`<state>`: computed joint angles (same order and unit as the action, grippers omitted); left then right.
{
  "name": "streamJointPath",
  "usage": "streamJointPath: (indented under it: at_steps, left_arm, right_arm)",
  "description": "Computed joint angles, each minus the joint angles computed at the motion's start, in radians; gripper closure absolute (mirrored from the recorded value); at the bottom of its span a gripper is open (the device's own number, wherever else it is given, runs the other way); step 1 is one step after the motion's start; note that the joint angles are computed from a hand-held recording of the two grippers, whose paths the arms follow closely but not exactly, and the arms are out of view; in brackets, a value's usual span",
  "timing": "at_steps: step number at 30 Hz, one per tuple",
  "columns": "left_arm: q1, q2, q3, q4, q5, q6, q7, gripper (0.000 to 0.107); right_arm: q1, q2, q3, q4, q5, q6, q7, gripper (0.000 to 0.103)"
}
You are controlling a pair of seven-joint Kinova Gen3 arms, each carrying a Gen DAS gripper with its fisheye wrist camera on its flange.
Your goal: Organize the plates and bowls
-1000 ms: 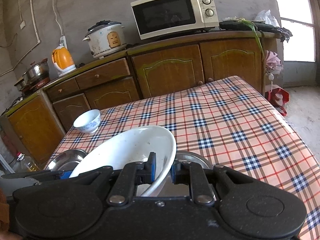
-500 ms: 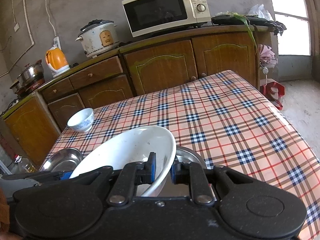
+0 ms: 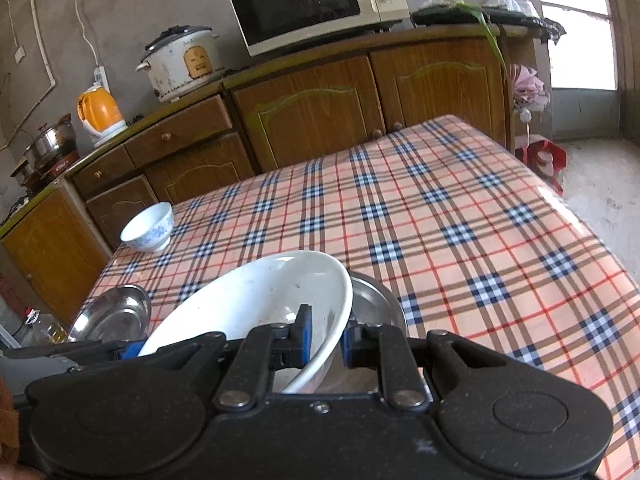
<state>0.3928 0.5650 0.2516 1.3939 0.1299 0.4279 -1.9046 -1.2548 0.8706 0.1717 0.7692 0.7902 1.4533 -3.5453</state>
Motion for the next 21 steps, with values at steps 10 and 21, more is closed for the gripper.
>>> streamJointPath:
  at_steps: [10,21]
  left_arm:
    - [0.028,0.045,-0.026,-0.054,-0.024,0.053,0.008,0.077]
    - [0.056,0.086,-0.051,-0.116,-0.052,0.084,0.036,0.077]
  right_arm:
    - [0.024,-0.014,-0.018,0.073,-0.022,-0.064,-0.052,0.084]
    - [0.048,-0.025,-0.023,0.129,-0.017,-0.125,-0.08,0.084]
